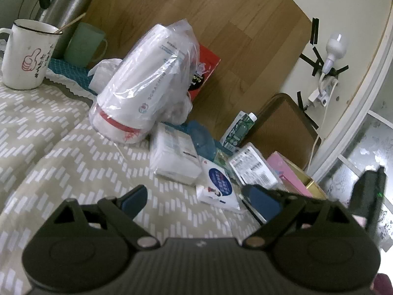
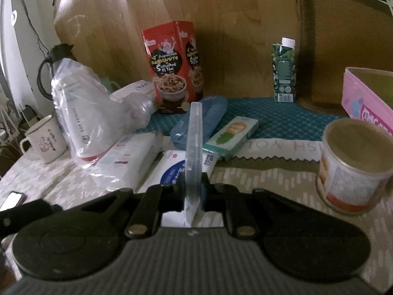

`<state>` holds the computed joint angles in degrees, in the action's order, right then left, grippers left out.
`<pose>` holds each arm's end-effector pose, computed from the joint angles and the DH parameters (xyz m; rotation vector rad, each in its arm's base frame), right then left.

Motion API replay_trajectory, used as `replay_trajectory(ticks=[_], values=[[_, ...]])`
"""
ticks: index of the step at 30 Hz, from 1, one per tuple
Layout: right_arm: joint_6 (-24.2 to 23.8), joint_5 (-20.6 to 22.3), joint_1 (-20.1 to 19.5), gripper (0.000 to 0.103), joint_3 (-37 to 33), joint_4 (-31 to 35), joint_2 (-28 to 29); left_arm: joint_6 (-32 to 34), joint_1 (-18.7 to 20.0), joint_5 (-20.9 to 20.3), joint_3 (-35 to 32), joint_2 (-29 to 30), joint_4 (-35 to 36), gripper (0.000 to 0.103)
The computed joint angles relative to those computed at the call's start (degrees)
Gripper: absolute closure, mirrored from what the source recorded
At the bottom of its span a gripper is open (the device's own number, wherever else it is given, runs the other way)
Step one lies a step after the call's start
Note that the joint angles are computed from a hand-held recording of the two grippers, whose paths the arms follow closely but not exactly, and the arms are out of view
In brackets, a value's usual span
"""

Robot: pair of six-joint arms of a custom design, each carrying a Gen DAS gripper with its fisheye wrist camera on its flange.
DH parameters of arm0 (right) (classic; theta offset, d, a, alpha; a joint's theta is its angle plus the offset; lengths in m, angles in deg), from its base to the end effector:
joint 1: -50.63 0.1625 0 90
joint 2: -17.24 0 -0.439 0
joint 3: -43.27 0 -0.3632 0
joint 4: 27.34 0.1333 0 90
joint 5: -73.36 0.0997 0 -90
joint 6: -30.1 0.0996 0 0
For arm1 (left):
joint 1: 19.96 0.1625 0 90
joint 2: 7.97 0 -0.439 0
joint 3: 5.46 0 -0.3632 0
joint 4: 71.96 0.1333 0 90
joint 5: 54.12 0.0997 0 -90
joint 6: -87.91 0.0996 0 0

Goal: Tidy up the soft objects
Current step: 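Carry the barcode package into the pink tin and open the right tool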

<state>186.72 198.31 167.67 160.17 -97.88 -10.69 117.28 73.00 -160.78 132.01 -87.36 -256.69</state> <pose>0.2681 -0.3575 -0.1154 0.4707 -2.1367 1.5587 0.1258 -0.4039 0.2687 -0.7906 -2.7607 1.0294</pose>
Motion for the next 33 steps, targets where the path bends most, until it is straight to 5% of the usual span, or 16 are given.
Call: replay_trajectory(ticks=[14,33], values=[[4.7,-3.3,0.7,0.089,7.2,-2.3,1.8,0.2,-1.9,4.5,-0.5,-0.6,4.3,0.009],[0.7,-5.6,-0.9,0.089,8.5,-7.8,3.7,0.8,-4.3,9.0,0.6,-0.4,3.3,0.005]])
